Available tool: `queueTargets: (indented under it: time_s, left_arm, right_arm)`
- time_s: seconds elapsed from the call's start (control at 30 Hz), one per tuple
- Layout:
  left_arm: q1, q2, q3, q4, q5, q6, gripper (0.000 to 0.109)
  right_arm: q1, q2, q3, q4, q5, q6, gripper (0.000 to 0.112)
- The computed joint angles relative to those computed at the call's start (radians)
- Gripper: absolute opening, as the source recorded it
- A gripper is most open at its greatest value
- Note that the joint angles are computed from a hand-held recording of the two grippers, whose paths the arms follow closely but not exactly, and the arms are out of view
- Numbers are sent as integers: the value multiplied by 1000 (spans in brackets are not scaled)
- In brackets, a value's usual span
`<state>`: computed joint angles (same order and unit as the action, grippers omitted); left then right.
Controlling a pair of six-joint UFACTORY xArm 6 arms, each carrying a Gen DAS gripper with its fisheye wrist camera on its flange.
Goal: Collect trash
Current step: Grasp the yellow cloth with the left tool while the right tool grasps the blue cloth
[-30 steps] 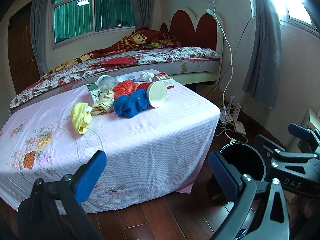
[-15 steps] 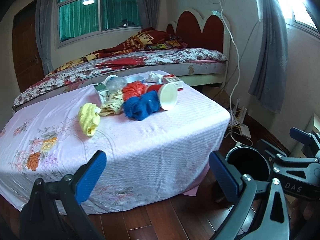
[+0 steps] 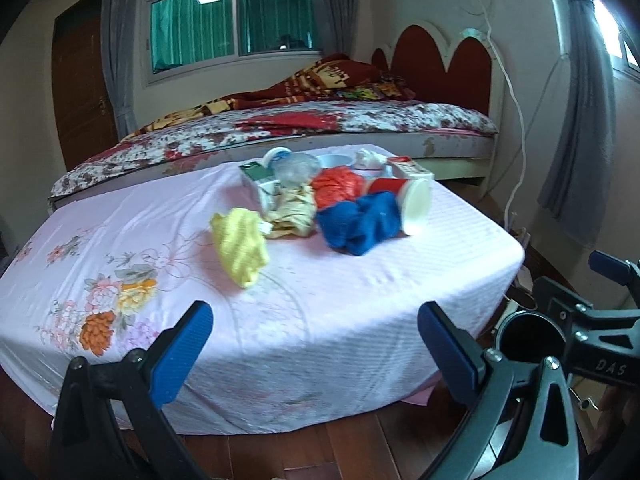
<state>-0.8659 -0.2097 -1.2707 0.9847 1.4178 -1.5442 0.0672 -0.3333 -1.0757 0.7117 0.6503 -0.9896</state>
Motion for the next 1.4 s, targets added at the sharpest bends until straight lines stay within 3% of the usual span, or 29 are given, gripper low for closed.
queueTargets:
  time_s: [0.27,0.4,0.53,0.7,0.9,1.2,1.33,1.4]
  left_arm:
    - [114,-121,149,-40,-103,-21,102]
    - [160,-142,184,-57,-133,-12,102]
    - [219,-165,224,-78,-219,-4,102]
    - [264,-153,228,-43,-267,-20,95]
    - [364,-141,242,-62,-364,-3,89]
    - [484,-128,274,-141,-511,49,71]
    - [512,-131,300,-177,-566,68,46]
    - [506,-141,306,-162,-568,59,38]
  right_arm:
    - [94,103,-96,57,10,-57,102]
    - [148,157,-139,70,4,-72,83]
    - [188,202,-166,67,8,-56,80]
    - [241,273,-217,49,38,-27,67]
    - [285,405,-350,-10,70,77,67]
    - [301,525,-485,-23,135,146,61]
    - [314,548,-504,-29,149,155,57]
    - [315,548,-508,-7,171,141,41]
